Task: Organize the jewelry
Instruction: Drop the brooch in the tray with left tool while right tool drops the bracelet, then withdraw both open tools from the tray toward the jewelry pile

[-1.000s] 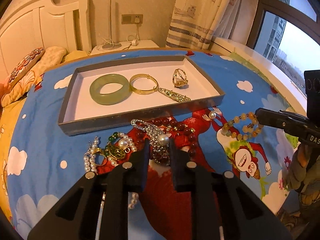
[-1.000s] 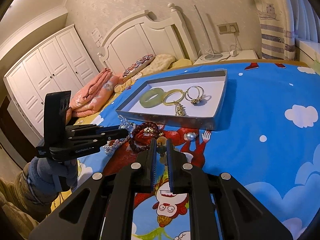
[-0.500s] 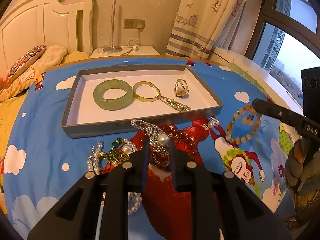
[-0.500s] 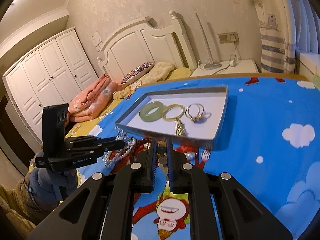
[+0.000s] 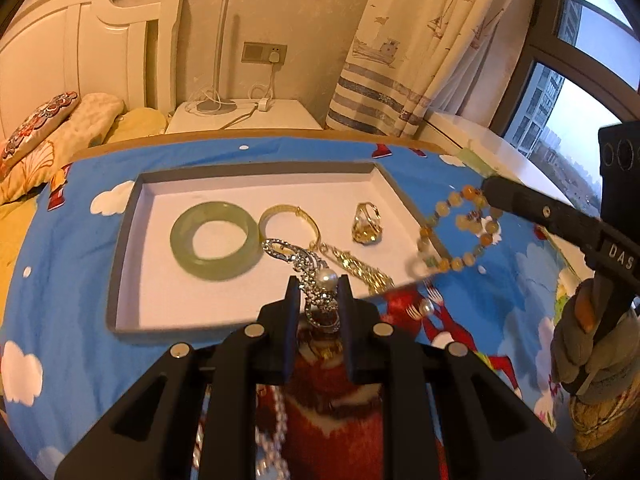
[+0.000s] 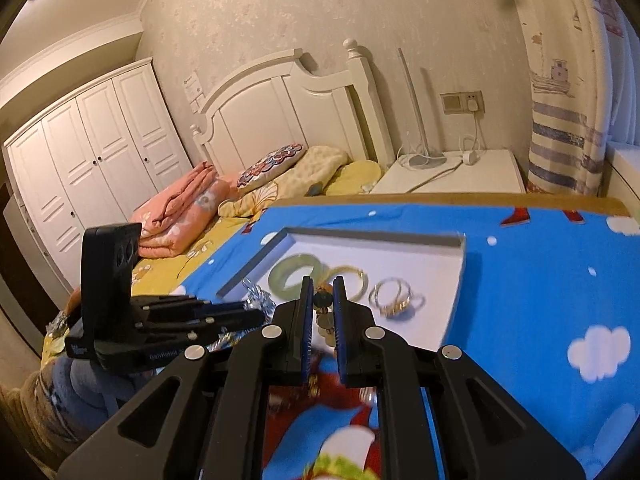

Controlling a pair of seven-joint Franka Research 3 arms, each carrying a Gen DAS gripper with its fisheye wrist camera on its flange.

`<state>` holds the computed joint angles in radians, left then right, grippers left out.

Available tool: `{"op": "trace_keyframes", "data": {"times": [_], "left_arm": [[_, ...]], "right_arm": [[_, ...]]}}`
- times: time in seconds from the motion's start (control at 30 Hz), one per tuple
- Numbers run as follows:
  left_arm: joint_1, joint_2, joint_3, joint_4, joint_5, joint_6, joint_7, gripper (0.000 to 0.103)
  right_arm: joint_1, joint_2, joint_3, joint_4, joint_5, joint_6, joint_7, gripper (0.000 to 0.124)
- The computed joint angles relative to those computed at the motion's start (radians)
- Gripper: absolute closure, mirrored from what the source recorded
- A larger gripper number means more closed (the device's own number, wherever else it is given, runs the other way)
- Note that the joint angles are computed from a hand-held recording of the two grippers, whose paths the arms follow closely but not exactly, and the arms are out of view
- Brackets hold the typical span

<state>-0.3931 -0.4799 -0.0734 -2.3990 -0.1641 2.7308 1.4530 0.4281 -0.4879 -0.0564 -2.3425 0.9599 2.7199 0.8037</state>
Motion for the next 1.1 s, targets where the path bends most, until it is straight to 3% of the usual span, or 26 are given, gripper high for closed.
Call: {"op": "trace_keyframes", "data": {"times": [0.37, 0.57, 0.63, 0.67, 0.7, 0.73, 0.8, 0.97, 1.1], "left_arm": [[0.023, 0.149, -0.004, 0.114, -0.044, -0.013, 0.059, 0.085], [0.074, 0.189, -0.047, 0.126, -0.01, -0.006, 0.042, 0.084], [0.095, 0.184, -0.063, 0.116, 0.027, 0.0, 0.007, 0.066], [0.095, 0.177, -0.062, 0.107, 0.031, 0.01, 0.001, 0.053], [0.103, 0.165, -0.068, 0.093, 0.045, 0.026, -0.019, 0.043], [0.107, 0.155, -0.071, 0.085, 0.058, 0.034, -0.033, 0.041], [0.108, 0.13, -0.07, 0.066, 0.077, 0.042, -0.056, 0.04], [0.13, 0.002, -0.079, -0.043, 0.148, 0.066, -0.156, 0.025], [0.146, -0.138, -0.063, -0.159, 0.183, 0.033, -0.239, 0.019]], "right_arm": [[-0.037, 0.277, 0.06, 0.23, -0.054, 0.013, 0.057, 0.113], [-0.122, 0.374, 0.109, 0.251, -0.28, 0.053, 0.308, 0.111], [-0.128, 0.373, 0.101, 0.246, -0.28, 0.035, 0.328, 0.109], [-0.132, 0.366, 0.101, 0.238, -0.285, 0.04, 0.344, 0.106], [-0.134, 0.357, 0.101, 0.229, -0.29, 0.05, 0.353, 0.096], [-0.131, 0.342, 0.1, 0.214, -0.281, 0.065, 0.348, 0.083], [-0.123, 0.316, 0.094, 0.19, -0.26, 0.091, 0.328, 0.075], [-0.103, 0.218, 0.083, 0.105, -0.262, 0.112, 0.302, 0.075], [-0.099, 0.15, 0.077, 0.034, -0.288, 0.123, 0.32, 0.075]]}}
